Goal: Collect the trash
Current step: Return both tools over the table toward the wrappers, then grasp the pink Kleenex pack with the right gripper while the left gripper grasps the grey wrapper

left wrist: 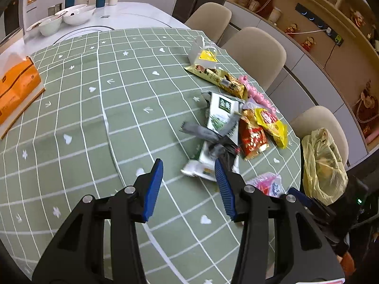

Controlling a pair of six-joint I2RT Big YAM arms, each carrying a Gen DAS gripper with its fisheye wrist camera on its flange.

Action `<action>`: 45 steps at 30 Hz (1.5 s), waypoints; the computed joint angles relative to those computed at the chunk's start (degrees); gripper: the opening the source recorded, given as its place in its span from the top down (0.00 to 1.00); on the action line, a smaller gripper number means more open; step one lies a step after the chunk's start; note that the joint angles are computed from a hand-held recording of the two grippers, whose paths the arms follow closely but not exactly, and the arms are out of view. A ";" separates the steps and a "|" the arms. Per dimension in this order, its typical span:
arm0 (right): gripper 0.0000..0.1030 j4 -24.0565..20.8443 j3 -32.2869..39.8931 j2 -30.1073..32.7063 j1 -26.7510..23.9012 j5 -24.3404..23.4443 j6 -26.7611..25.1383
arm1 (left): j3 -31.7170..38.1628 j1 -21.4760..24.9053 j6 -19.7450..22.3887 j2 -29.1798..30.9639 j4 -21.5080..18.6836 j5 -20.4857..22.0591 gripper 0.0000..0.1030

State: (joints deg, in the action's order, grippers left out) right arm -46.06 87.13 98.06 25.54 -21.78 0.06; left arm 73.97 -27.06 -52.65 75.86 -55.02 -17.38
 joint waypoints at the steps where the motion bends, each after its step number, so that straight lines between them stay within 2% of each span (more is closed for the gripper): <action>1: 0.56 -1.60 1.39 1.16 0.02 -1.19 -1.52 | 0.06 -0.38 0.09 0.14 -0.13 -0.15 0.58; 3: 0.61 -3.84 3.56 2.48 0.21 -0.72 -3.92 | 0.24 -1.53 0.48 0.59 -0.47 -0.69 0.58; 6: 0.61 -5.03 5.19 2.53 0.05 -0.17 -6.21 | 0.38 -2.38 0.66 0.89 0.00 -1.17 0.58; 10: 0.61 -5.57 5.33 0.72 -1.50 -3.90 -6.67 | 2.46 -2.31 1.20 2.60 1.01 -1.64 0.58; 13: 0.61 -10.38 5.65 0.61 -1.93 -9.71 -10.08 | 5.89 -1.60 3.32 5.45 1.26 -2.10 0.58; 14: 0.61 -12.96 6.18 1.15 -1.98 -12.57 -12.31 | 6.88 -1.45 3.81 6.25 0.94 -2.57 0.58; 16: 0.61 -17.58 6.85 2.08 -1.85 -15.31 -16.99 | 8.62 -0.95 4.80 7.71 0.83 -3.07 0.58; 18: 0.64 -21.84 7.88 3.55 -1.23 -16.07 -21.45 | 9.28 -0.51 6.18 8.49 2.07 -2.82 0.58; 19: 0.66 -23.30 8.56 4.47 -0.87 -14.97 -22.86 | 9.64 -0.43 6.74 8.88 2.21 -2.89 0.58; 21: 0.66 -24.21 9.95 6.06 -0.80 -12.85 -22.31 | 10.18 -0.16 7.35 9.53 2.28 -2.55 0.58; 23: 0.68 -23.89 11.10 7.08 -1.26 -13.07 -20.65 | 10.06 -0.16 7.43 9.40 2.76 -2.15 0.58; 26: 0.68 -20.99 13.07 8.37 -1.46 -10.15 -16.76 | 8.90 0.05 7.17 8.39 2.80 -2.78 0.58; 29: 0.68 -19.76 14.39 9.44 -1.18 -9.56 -14.52 | 6.89 0.71 6.20 6.99 2.72 -2.40 0.58; 38: 0.68 -9.87 15.29 10.70 1.83 -1.24 -11.12 | -0.54 1.89 4.70 2.64 4.85 0.72 0.58; 41: 0.68 -6.29 15.30 11.22 2.62 2.15 -11.32 | -1.31 2.53 5.72 1.88 5.24 2.04 0.58; 45: 0.66 -7.11 16.73 12.02 2.80 3.62 -8.62 | -1.35 3.70 9.05 1.87 6.06 3.10 0.58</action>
